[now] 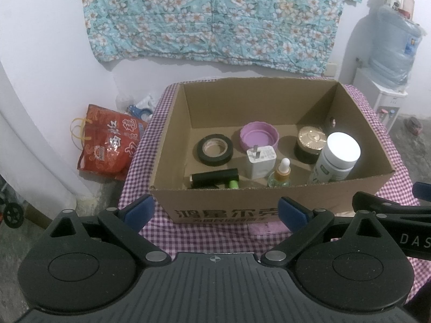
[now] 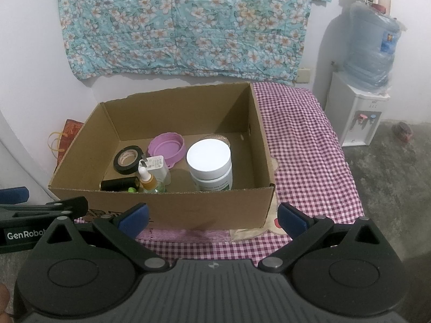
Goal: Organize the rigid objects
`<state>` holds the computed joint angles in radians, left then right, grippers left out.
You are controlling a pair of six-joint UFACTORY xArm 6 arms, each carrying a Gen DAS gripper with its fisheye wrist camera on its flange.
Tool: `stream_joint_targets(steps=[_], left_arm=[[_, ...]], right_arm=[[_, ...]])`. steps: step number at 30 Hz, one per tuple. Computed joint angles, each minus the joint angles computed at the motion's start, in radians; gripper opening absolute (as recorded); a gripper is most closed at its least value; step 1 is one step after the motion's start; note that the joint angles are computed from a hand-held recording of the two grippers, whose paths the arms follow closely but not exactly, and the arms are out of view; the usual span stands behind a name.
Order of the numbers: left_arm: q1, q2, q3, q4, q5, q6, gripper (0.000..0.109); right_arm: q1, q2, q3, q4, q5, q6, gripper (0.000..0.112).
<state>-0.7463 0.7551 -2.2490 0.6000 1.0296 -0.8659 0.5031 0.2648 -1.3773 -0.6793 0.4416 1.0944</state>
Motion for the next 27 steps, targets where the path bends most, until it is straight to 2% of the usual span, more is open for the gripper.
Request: stream_joint_targets(steps=[27], left_arm=[[0.000,0.006,-0.013,-0.004,0.007,0.004,0.098]], right_arm=[[0.000,0.002,-0.003,0.001,0.000,-0.003,0.103]])
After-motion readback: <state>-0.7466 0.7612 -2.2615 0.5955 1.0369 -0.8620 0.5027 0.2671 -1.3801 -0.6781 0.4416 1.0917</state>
